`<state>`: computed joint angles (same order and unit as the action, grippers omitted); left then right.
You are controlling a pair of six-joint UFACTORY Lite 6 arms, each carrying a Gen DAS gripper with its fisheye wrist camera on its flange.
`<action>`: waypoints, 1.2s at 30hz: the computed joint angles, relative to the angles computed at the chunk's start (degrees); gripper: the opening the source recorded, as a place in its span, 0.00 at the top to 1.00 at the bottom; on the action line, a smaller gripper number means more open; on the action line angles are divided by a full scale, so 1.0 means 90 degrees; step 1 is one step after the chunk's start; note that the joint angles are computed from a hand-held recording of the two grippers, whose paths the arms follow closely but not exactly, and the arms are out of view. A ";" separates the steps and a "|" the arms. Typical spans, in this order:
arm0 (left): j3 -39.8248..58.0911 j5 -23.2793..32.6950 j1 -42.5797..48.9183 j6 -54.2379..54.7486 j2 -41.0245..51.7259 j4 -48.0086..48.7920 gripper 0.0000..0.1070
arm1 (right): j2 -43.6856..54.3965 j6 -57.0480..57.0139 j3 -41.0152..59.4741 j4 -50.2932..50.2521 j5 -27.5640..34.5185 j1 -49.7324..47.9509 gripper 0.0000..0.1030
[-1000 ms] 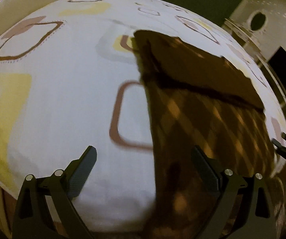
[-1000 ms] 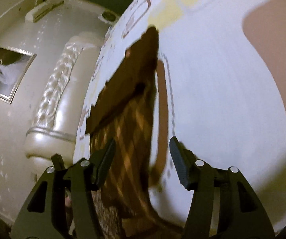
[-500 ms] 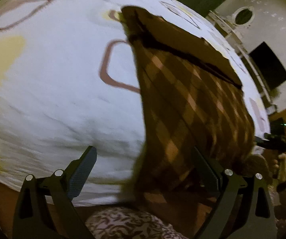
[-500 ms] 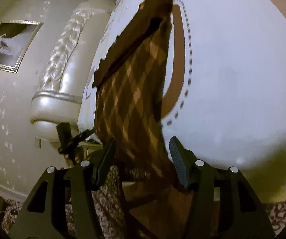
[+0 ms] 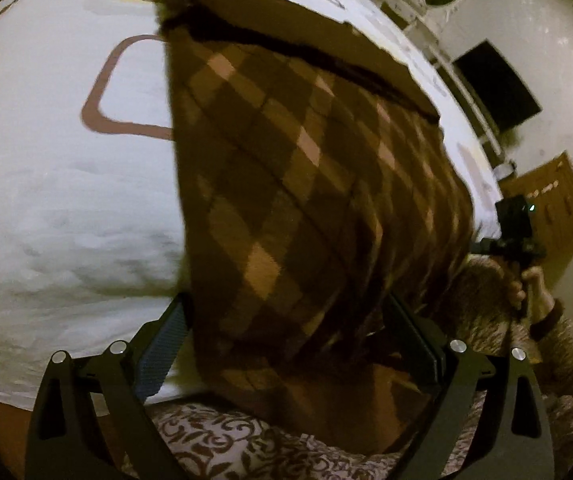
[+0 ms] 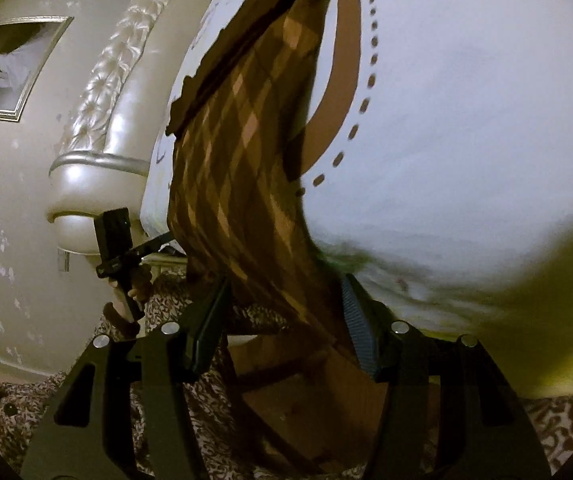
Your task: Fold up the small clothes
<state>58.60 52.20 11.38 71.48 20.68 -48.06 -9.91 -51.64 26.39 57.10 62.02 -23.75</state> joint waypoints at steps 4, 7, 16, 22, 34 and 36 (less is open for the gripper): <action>-0.0011 -0.0477 -0.0340 -0.0516 -0.0051 0.0164 0.52 | 0.0117 -0.0060 -0.0021 0.0186 -0.0174 0.0348 0.46; -0.0002 -0.0592 -0.0308 -0.0684 -0.0039 0.0264 0.79 | 0.0110 -0.0059 -0.0042 0.0199 -0.0214 0.0418 0.72; 0.0006 0.0014 -0.0002 -0.0304 -0.0438 -0.0192 0.95 | -0.0376 -0.0112 0.0216 0.0688 0.0573 0.0284 0.97; 0.1362 0.0550 0.0266 -0.0875 0.0147 -0.0759 0.95 | -0.0059 -0.0241 0.1022 0.1275 0.1000 -0.0214 0.97; 0.4456 -0.0001 -0.0436 -0.3160 0.2842 -0.0062 0.94 | 0.3067 -0.0810 0.2744 0.2435 -0.0604 -0.0228 0.97; 0.4474 0.0058 -0.0380 -0.3071 0.2795 -0.0046 0.93 | 0.3219 -0.0959 0.2713 0.2518 -0.0585 -0.0250 0.97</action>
